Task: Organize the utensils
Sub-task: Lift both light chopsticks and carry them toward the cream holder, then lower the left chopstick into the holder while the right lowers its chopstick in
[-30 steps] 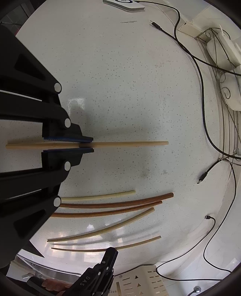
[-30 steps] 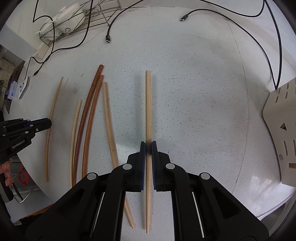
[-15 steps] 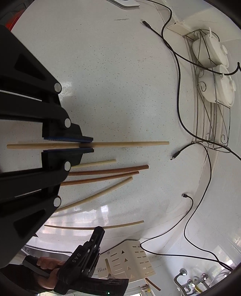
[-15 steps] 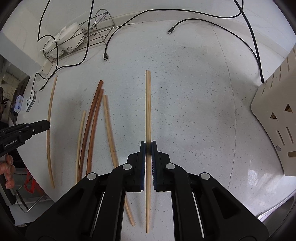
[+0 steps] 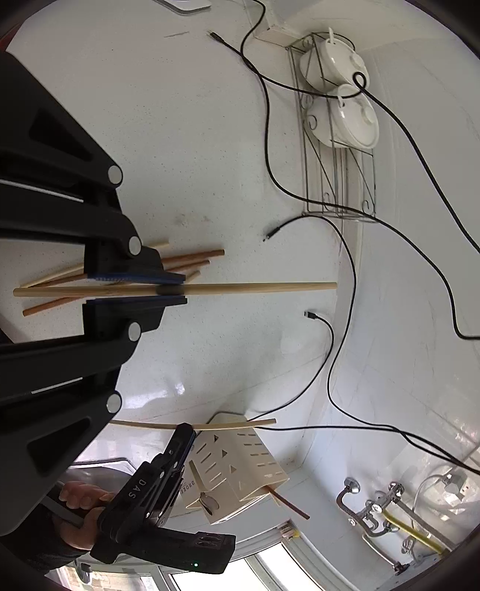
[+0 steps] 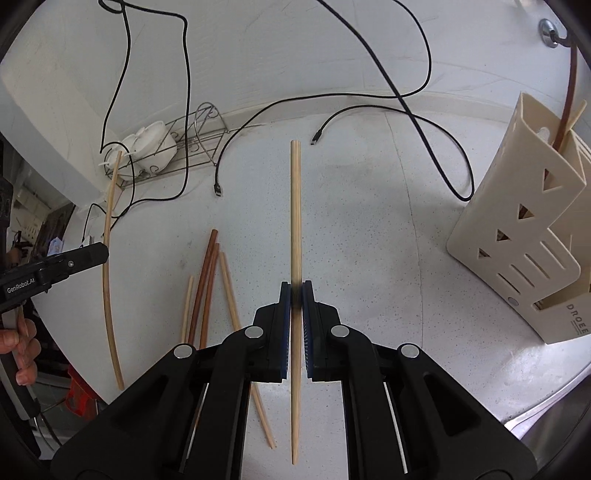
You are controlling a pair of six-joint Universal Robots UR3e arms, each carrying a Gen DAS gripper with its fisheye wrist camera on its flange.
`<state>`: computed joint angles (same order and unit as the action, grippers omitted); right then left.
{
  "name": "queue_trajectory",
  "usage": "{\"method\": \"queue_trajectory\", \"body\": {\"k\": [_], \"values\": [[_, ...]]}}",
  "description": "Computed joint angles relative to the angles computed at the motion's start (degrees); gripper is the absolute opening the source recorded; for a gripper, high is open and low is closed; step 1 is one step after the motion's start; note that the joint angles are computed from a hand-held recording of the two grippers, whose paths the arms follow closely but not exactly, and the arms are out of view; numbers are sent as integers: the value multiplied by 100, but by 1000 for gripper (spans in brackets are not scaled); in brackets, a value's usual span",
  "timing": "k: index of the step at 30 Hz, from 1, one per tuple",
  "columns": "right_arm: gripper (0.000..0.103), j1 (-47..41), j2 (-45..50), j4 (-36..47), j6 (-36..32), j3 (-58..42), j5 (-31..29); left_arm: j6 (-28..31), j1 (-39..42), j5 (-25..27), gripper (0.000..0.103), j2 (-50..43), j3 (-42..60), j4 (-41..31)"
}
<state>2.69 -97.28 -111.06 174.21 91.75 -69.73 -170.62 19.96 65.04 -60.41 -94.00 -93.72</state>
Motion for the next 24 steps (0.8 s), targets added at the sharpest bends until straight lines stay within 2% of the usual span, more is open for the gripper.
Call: {"method": "queue_trajectory", "body": {"k": [14,19,24], "values": [[6,-939,-1184,412,-337,42,263,-928,-1730,194,6,-1508,1362,1359],[6,-1507,-1698,457,-453,45,282,-1214,-2340,288,6,-2152,1973,1884],[6,-2434,-2174,503,-684,22,652,-1570,-2871,329,6,-2881,2592,2498]]}}
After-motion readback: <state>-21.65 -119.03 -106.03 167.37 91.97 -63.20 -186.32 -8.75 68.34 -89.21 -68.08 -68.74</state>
